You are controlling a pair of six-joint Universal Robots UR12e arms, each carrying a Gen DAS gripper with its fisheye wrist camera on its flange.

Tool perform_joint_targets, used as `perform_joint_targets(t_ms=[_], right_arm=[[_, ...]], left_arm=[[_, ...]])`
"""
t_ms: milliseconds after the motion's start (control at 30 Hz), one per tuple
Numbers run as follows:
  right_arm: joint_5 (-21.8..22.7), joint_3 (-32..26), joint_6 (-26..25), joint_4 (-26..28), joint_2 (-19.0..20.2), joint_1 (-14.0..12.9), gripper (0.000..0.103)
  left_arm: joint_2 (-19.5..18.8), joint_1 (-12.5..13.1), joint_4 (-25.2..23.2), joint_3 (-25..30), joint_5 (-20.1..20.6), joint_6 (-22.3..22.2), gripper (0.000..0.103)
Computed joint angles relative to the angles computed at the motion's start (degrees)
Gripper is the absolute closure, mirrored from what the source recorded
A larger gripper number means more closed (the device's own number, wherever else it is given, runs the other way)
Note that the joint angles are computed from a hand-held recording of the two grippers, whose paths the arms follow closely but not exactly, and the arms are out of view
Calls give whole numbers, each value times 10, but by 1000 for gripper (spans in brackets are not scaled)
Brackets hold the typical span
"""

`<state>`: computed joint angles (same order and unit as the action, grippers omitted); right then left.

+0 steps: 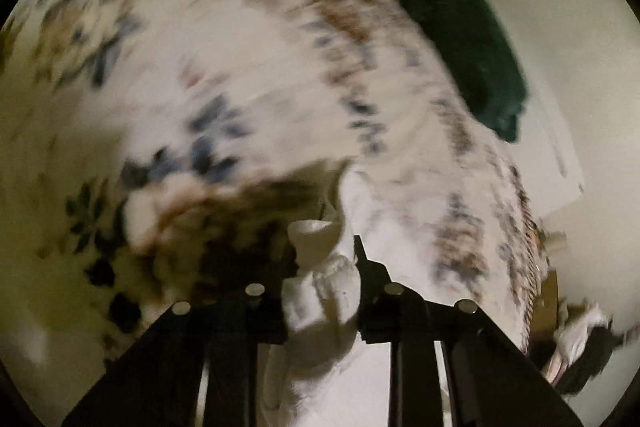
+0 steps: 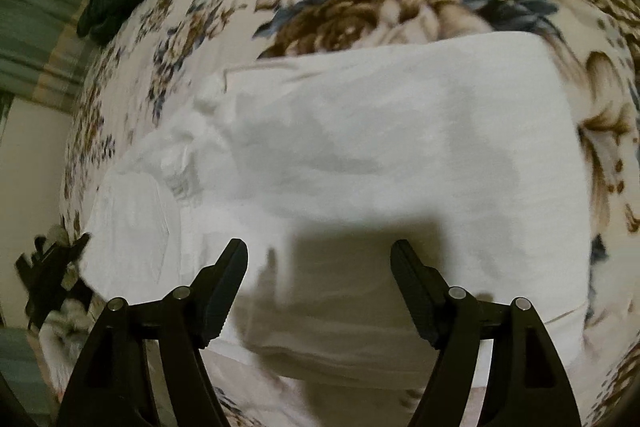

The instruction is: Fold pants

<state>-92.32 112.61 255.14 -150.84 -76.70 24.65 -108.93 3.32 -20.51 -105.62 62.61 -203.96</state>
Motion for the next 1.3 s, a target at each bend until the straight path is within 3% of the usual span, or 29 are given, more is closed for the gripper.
perform_joint_targets(t_ms=[233, 533, 733, 833, 900, 933, 1100, 1200, 1300], right_arm=[[-36, 32, 12, 29, -50, -3, 27], [-89, 92, 66, 66, -133, 0, 27], [-76, 127, 112, 85, -168, -2, 27], [-53, 150, 117, 33, -176, -11, 23], [-25, 166, 112, -29, -174, -22, 20], [-15, 168, 108, -46, -171, -26, 20], [65, 162, 42, -152, -129, -56, 19], [103, 142, 1, -176, -97, -66, 18], [126, 119, -29, -176, -65, -73, 18]], left_arm=[[62, -54, -54, 10, -24, 132, 85], [101, -157, -149, -21, -64, 283, 88], [82, -220, -251, -16, 5, 380, 86], [89, -226, -298, -5, 35, 391, 81], [92, -222, -316, 2, 33, 383, 66], [96, -221, -314, 1, 37, 377, 63], [109, -202, -301, 3, 71, 330, 28], [103, -202, -280, 7, 129, 328, 26], [80, -214, -279, 20, 222, 338, 26]])
